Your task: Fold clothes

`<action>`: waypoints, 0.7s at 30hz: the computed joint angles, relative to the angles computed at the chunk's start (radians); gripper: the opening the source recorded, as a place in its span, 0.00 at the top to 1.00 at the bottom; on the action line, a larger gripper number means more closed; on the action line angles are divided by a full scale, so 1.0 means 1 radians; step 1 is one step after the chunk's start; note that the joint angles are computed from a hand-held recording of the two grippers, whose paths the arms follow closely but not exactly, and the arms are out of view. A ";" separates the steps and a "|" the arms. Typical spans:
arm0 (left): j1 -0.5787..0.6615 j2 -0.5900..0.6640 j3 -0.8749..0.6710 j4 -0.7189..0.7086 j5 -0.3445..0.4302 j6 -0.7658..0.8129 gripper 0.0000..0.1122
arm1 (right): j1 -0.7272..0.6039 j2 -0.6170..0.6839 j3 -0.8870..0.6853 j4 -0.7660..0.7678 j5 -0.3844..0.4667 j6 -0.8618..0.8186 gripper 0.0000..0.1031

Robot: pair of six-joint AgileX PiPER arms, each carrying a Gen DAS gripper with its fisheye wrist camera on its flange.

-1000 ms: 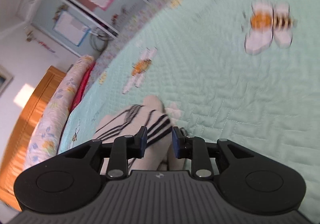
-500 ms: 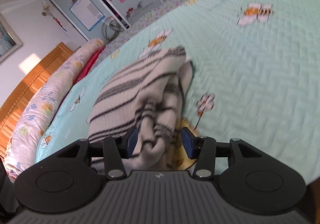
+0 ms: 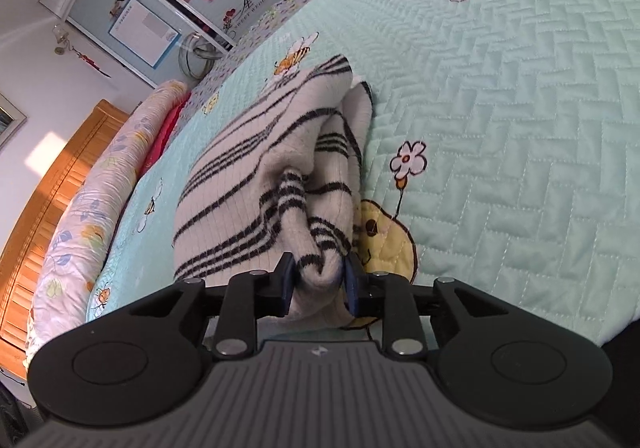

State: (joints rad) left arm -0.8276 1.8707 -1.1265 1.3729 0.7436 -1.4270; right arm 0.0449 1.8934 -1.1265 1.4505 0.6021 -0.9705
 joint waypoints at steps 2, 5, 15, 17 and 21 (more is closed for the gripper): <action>0.015 0.018 -0.012 0.000 0.010 -0.009 0.56 | 0.008 0.002 -0.002 -0.003 -0.009 0.008 0.69; 0.049 -0.003 -0.003 -0.003 -0.047 -0.032 0.78 | 0.014 -0.001 -0.002 0.009 -0.010 -0.011 0.68; 0.110 -0.131 0.098 0.015 -0.154 -0.181 0.87 | 0.019 -0.102 0.061 0.127 0.035 -0.071 0.88; 0.122 -0.103 0.090 -0.026 -0.176 -0.153 0.86 | 0.016 -0.070 0.068 0.140 0.053 -0.046 0.88; 0.118 -0.080 0.088 -0.057 -0.179 -0.136 0.83 | 0.017 0.025 0.087 0.202 0.028 -0.078 0.88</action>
